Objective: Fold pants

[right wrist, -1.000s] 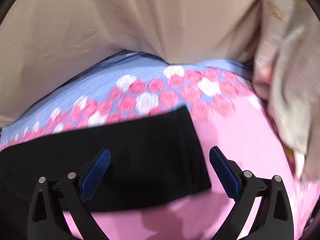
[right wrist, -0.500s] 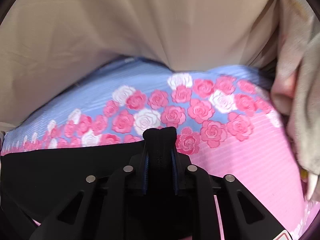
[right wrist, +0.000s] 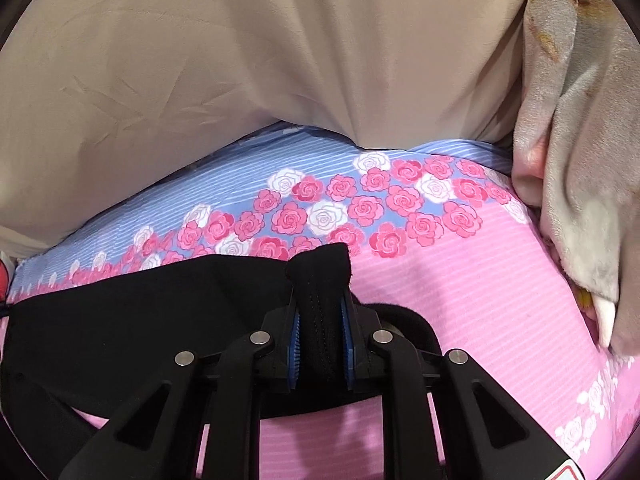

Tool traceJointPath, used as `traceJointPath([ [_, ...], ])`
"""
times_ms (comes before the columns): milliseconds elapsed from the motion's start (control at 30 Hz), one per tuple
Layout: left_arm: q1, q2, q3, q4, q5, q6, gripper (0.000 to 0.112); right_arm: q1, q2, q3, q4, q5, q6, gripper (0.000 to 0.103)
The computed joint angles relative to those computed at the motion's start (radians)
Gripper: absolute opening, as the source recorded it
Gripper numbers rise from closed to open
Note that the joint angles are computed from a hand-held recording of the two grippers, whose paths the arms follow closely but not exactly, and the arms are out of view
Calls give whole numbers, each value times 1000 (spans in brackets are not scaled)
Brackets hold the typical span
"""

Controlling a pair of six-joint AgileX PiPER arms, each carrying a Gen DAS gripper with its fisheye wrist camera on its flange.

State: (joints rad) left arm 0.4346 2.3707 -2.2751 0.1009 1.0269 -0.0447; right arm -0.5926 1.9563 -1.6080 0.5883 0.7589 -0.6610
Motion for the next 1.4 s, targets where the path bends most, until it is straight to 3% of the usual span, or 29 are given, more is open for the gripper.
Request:
traceJointPath([
  [100, 20, -113, 173, -44, -105, 35, 24, 2, -27, 23, 3, -15, 2, 14],
  [200, 43, -323, 447, -97, -269, 118, 23, -11, -71, 65, 56, -24, -47, 13],
  [300, 102, -554, 691, -262, -350, 296, 22, -52, -155, 146, 156, -13, -158, 12],
  [333, 142, -644, 777, -362, -355, 396, 15, -83, -197, 190, 210, 3, -228, 12],
  [400, 239, -794, 911, -540, -312, 591, 15, -145, -260, 258, 284, 43, -329, 11],
  [533, 410, -996, 1116, -678, -216, 808, 15, -310, -376, 408, 385, 146, -534, 11],
  [600, 487, -1067, 1212, -686, -181, 881, 16, -392, -404, 477, 377, 187, -611, 11],
  [700, 523, -1148, 1378, -616, -279, 912, 18, -449, -416, 575, 317, 130, -687, 19],
  [733, 555, -1173, 1422, -612, -284, 929, 20, -466, -417, 596, 303, 113, -702, 26],
  [767, 598, -1177, 1441, -647, -248, 974, 27, -486, -420, 618, 296, 98, -710, 44],
  [800, 635, -1162, 1434, -664, -202, 988, 34, -510, -433, 641, 297, 89, -721, 51],
  [867, 727, -1174, 1440, -735, -103, 1019, 85, -561, -485, 694, 327, 80, -772, 54],
  [900, 759, -1181, 1440, -776, -58, 1039, 93, -581, -511, 711, 332, 83, -781, 55],
  [1000, 724, -1180, 1408, -828, 5, 970, 94, -650, -572, 737, 361, 171, -787, 55],
  [1233, 487, -945, 1320, -763, -75, 625, 94, -779, -725, 841, 380, 378, -829, 57],
  [1333, 492, -854, 1302, -826, -51, 607, 94, -794, -814, 900, 363, 408, -842, 57],
  [1400, 486, -822, 1303, -857, -73, 610, 88, -795, -850, 925, 358, 429, -845, 58],
])
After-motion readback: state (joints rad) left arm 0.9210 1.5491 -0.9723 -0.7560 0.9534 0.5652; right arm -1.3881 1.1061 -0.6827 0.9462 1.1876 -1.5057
